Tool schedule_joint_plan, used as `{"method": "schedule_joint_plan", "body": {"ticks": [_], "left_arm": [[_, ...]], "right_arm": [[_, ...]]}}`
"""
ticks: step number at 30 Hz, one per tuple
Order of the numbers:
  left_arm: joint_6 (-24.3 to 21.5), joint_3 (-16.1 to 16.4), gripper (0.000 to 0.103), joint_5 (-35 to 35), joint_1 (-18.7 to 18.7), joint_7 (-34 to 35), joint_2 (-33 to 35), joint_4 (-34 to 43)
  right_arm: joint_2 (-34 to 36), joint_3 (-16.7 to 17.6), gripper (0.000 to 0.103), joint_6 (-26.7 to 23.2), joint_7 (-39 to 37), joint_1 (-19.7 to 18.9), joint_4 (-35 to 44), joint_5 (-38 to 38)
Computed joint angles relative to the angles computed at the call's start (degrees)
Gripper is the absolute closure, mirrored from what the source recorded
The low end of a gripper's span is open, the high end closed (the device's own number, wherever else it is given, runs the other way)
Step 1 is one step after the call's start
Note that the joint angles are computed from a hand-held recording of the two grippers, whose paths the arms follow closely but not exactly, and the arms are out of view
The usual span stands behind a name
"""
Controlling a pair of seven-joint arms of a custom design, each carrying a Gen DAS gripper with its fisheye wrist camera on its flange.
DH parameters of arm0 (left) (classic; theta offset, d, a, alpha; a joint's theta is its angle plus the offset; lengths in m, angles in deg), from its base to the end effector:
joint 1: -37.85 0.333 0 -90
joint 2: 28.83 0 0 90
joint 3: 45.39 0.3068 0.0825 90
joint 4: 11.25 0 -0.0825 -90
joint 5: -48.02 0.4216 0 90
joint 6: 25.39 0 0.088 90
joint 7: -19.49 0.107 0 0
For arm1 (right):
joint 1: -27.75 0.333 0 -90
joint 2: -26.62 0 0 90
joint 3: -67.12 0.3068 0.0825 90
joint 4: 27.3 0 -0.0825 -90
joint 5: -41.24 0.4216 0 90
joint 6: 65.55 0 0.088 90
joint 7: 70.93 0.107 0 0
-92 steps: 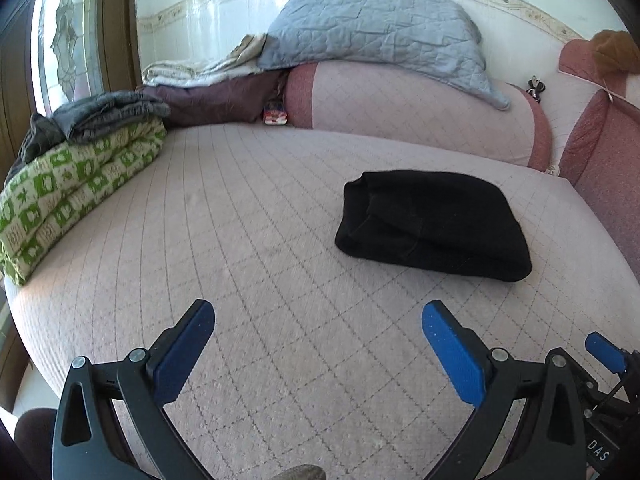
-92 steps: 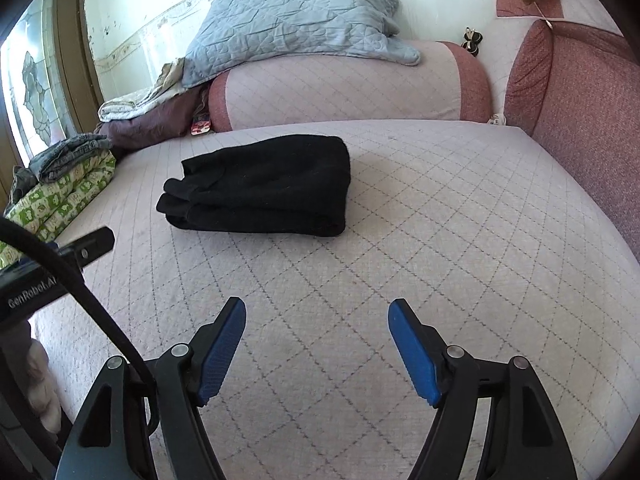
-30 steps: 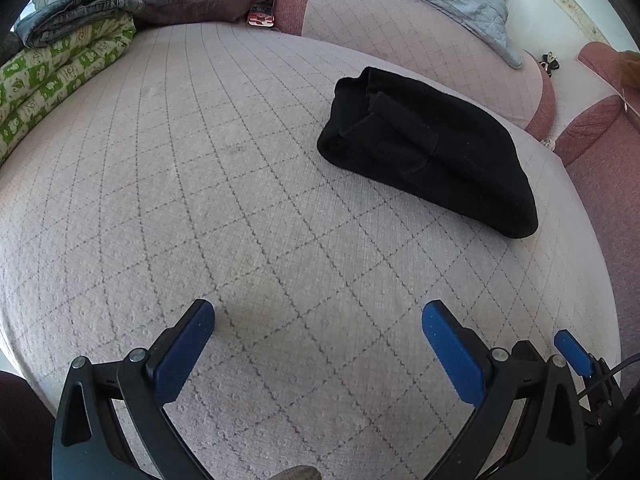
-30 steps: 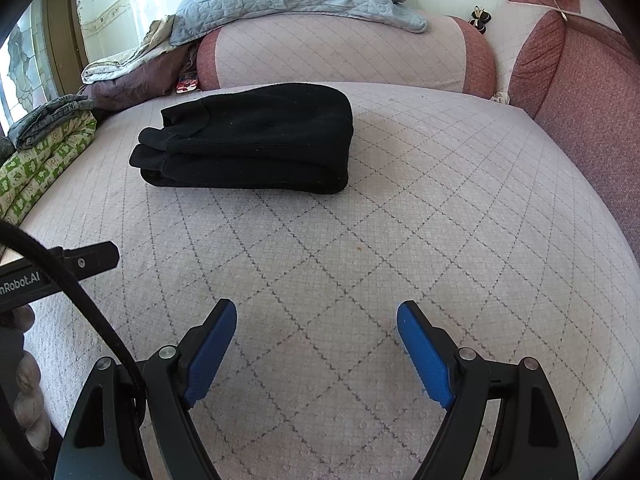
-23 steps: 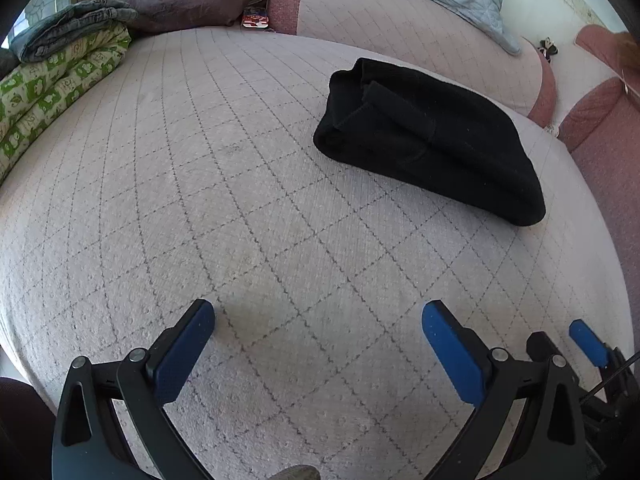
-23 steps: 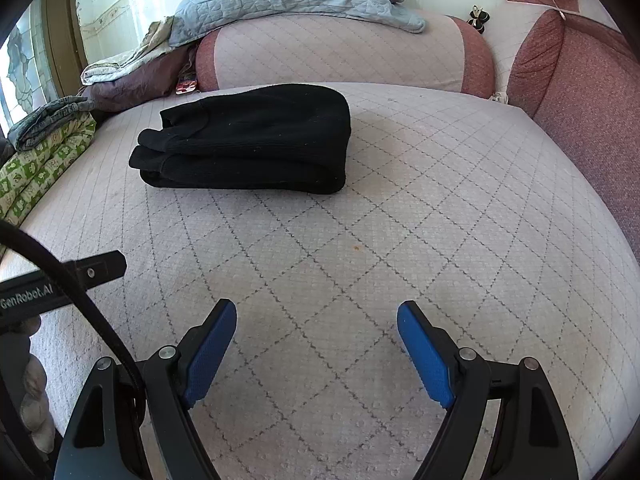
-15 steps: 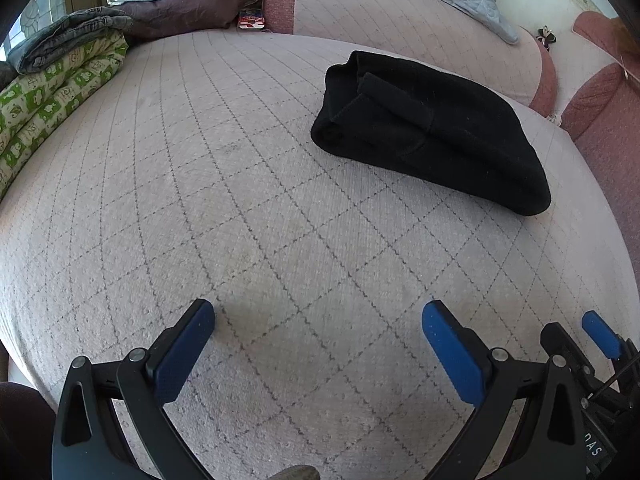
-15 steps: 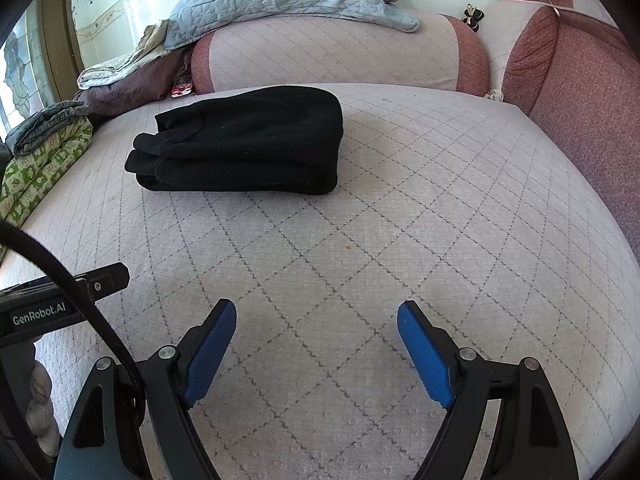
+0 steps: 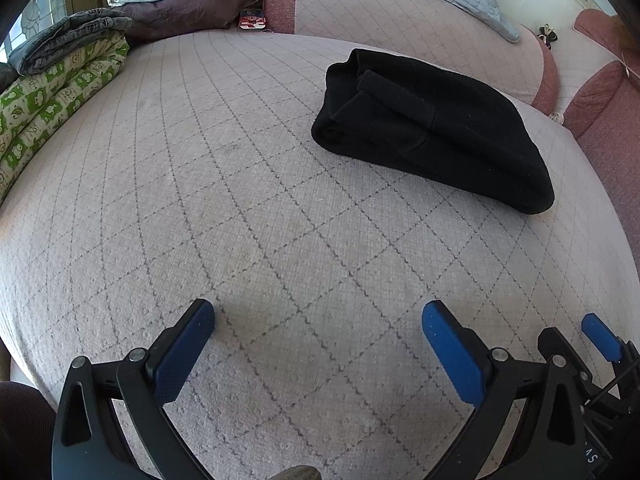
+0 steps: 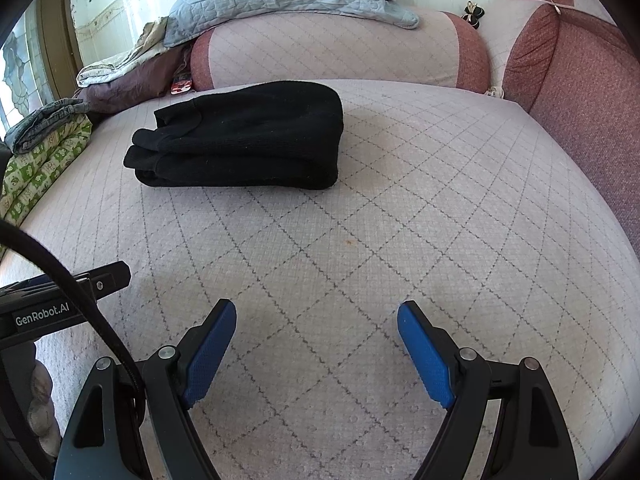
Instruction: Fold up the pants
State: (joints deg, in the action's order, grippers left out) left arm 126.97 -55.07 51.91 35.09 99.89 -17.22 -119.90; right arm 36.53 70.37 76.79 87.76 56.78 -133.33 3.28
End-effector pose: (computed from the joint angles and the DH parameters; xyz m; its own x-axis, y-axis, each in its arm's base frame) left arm 0.6642 -0.1426 0.4337 -0.1056 -0.9923 0.0645 -0.8459 0.0555 -0.5304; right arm 0.5704 0.3614 0.4535 -0.1710 -0.9820 -0.0803 -0.7653 0.1837 -0.6169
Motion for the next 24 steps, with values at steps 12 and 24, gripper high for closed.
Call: {"method": "schedule_joint_plan", "body": {"ticks": [12, 24], "left_arm": [[0.2, -0.1, 0.000, -1.4, 0.5, 0.9, 0.1, 0.1], [-1.1, -0.2, 0.000, -0.4, 0.3, 3.8, 0.3, 0.2]], "right_arm": [[0.9, -0.1, 0.016, -0.2, -1.3, 0.6, 1.0, 0.3], [0.8, -0.4, 0.015, -0.5, -1.7, 0.9, 1.2, -0.2]]}}
